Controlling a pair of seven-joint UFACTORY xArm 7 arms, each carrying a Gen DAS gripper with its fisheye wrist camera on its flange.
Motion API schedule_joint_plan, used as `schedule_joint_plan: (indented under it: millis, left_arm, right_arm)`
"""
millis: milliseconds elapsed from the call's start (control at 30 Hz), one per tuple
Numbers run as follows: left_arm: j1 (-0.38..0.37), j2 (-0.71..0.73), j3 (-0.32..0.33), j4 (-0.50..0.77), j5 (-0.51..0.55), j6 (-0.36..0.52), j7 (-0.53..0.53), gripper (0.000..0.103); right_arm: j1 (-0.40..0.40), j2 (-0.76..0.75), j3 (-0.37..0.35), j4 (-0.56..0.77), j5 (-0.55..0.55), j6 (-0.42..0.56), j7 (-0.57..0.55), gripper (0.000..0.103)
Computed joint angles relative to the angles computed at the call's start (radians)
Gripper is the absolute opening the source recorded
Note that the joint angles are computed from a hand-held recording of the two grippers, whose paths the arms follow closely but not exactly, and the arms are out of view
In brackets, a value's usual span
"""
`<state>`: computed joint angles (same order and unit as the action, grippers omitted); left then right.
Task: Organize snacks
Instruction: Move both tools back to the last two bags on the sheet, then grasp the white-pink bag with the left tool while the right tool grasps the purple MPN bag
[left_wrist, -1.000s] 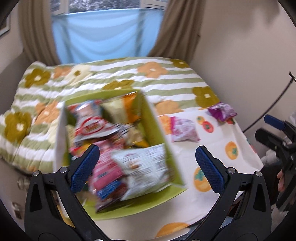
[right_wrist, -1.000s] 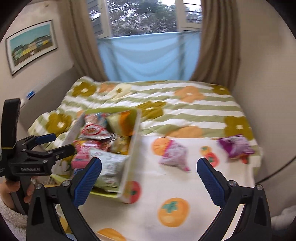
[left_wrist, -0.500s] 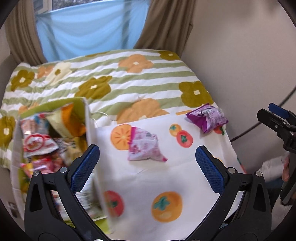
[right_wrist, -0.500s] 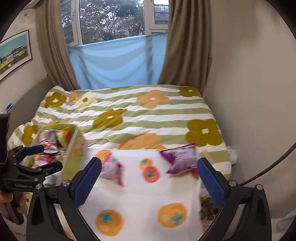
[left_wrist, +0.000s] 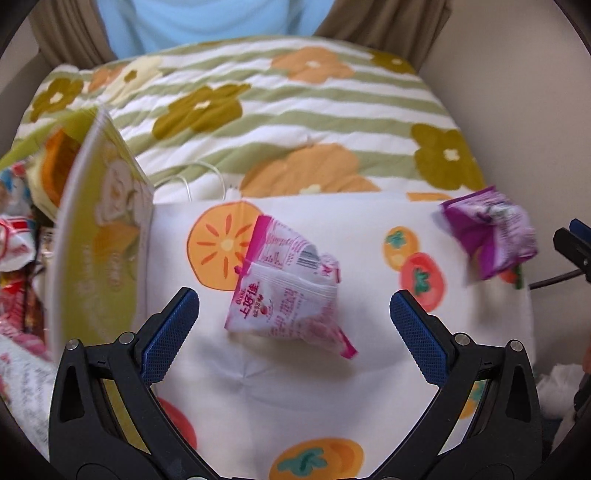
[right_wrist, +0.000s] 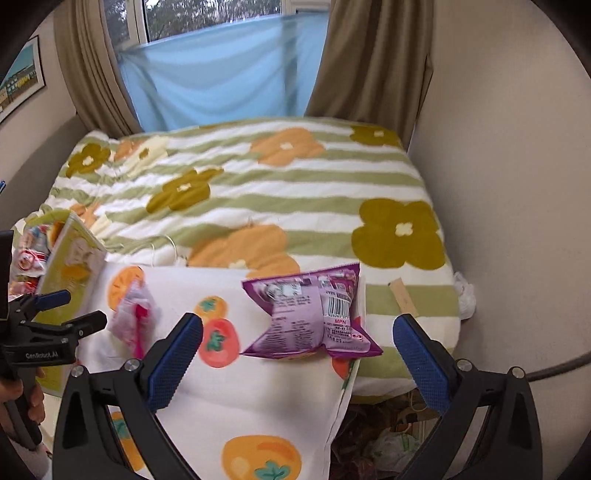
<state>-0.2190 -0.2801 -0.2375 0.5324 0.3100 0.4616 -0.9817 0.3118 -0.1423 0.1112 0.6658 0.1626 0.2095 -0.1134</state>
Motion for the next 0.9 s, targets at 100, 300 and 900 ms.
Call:
schedule_joint_plan:
  millis: [100,300,900]
  left_arm:
    - [0.009,0.064,0.007,0.009,0.015,-0.006,0.006,0.097]
    - [-0.01,0.179,0.045,0.033,0.0,-0.028,0.015,0.078]
    - [-0.044,0.218,0.071,0.086,0.069,0.028,-0.044,0.057]
  right_arm:
    - [0.011,0.085,-0.018,0.049,0.062,0.006,-0.071,0.103]
    - [-0.035,0.195,0.017,0.112,0.074,0.008,-0.142,0.103]
    - [-0.117,0.306,0.074,0.203,0.163,0.057,-0.255,0.103]
